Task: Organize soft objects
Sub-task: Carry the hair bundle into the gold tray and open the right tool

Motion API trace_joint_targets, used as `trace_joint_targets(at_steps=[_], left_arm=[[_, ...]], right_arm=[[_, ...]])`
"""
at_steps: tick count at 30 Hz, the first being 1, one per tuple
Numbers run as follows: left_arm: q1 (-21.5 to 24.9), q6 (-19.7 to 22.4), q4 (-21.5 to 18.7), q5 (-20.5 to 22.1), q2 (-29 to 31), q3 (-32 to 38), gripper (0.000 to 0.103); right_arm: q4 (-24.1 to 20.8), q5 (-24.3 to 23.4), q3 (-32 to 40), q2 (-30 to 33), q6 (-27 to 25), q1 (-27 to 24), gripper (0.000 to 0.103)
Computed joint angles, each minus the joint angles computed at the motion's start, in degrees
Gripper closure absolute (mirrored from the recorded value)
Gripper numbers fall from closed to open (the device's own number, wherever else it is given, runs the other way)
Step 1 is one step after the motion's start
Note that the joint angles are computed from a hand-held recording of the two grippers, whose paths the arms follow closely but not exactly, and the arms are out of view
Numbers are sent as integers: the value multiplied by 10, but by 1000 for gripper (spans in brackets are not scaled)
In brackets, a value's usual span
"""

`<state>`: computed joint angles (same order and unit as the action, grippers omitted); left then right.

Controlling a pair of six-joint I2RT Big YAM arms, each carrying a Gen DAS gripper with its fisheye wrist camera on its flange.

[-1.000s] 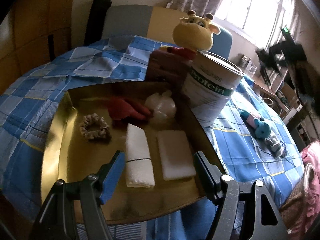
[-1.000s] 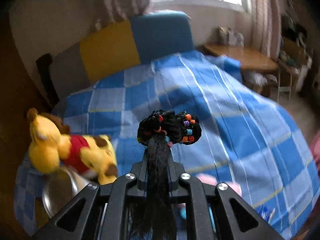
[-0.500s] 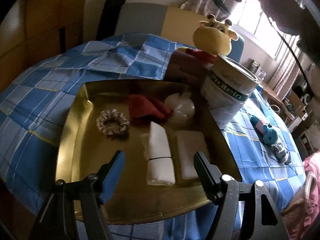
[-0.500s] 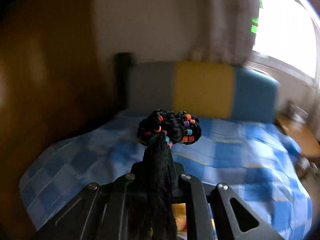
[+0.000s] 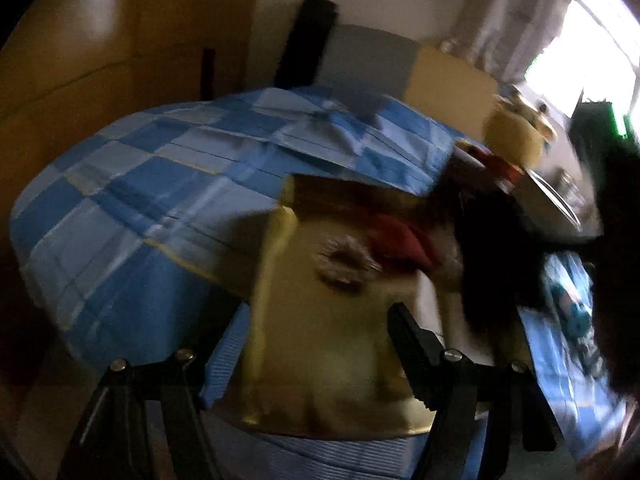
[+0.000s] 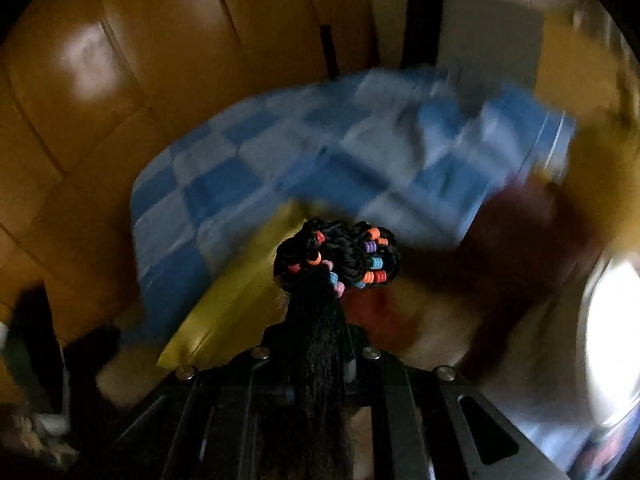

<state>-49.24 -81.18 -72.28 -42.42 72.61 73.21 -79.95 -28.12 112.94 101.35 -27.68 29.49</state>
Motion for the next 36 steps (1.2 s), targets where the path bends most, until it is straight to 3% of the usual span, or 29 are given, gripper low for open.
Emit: trace_joint_targets(at_steps=[6,9,12,16,24,36], left_arm=[[-9,-65,-56,-16,-16,-11,31],[-11,-74,-60,-13,-16,-12,30],[-18,-76,-67,-16,-10,-6,29],[-23,-64,-60,-18,-3,2,29],[-33,-7,-28,-14,24,30,29],[-45,69,-3,-3,70,77,29]], right_arm=[[23,-53,-142,-46,57,5,91],[47,-57,-182,-64,78,15,85],[42,-58,-193,-63,85,21,72],[61,-49,-207,-75,93,18,62],[100,-60,-223,-115,89,-14,61],[154,-17,-273,-176,54,-82,61]])
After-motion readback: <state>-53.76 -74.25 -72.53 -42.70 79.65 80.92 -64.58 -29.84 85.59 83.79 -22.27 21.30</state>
